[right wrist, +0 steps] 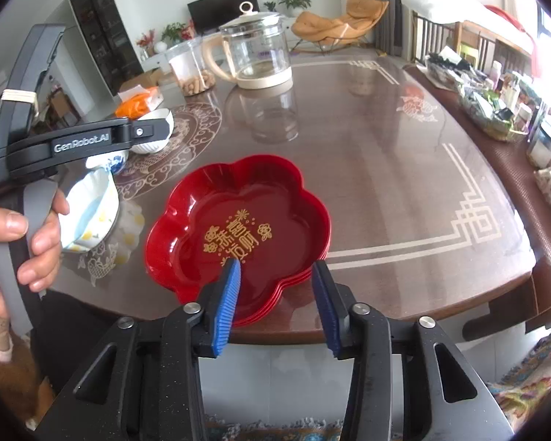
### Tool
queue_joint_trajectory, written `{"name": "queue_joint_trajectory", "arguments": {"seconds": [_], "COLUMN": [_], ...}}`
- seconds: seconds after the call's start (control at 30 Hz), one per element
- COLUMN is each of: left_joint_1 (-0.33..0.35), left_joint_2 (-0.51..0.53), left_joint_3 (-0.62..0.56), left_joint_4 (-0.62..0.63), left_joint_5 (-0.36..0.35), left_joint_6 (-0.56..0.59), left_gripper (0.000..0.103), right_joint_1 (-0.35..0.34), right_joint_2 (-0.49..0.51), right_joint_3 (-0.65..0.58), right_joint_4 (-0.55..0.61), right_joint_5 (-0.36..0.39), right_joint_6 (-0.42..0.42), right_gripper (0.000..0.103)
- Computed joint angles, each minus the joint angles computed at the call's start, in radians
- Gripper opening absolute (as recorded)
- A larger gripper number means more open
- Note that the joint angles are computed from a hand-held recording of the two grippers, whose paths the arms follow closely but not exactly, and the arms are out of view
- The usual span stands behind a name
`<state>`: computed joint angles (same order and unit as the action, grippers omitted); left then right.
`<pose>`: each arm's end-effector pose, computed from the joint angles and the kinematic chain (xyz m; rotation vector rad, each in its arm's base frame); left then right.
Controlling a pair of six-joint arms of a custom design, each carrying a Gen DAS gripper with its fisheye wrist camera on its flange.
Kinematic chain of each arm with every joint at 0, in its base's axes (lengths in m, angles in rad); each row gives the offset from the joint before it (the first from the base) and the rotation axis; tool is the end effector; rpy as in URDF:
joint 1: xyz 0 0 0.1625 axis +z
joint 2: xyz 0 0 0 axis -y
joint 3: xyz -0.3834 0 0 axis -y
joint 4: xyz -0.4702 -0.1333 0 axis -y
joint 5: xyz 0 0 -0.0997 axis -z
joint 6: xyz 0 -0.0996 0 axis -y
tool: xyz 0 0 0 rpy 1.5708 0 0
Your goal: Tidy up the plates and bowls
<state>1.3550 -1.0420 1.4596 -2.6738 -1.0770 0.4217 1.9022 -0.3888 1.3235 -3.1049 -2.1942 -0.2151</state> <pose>0.0145 -0.7770 0.2980 0.5633 2.4159 -0.8128 0.3190 -0.6961 -0.0809 0.4251 -2.4180 0.7994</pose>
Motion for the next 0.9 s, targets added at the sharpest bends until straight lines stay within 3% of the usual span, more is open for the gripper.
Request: {"name": "queue_joint_trajectory", "arguments": {"seconds": [0.2,0.43,0.9], "left_joint_1": [0.019,0.039,0.026], "left_joint_2": [-0.071,-0.131,-0.149], "left_joint_3": [0.116,0.211,0.251], "left_joint_4": [-0.037,-0.051,-0.101], "left_joint_5": [-0.012,-0.055,-0.034], "left_joint_6": [-0.062,-0.17,-0.159], "left_gripper": [0.08,0.08,0.08], "right_joint_1": [-0.003,0.011,0.018], "right_joint_2": [0.049,0.084,0.115], "right_joint_3": [-0.055,-0.068,-0.086], "right_joint_4": [0.0,-0.105,-0.198], "right_joint_5": [0.008,-0.021,-0.027], "right_joint_6": [0.005,-0.09,-0.174], "right_gripper": [0.06,0.062,0.063]}}
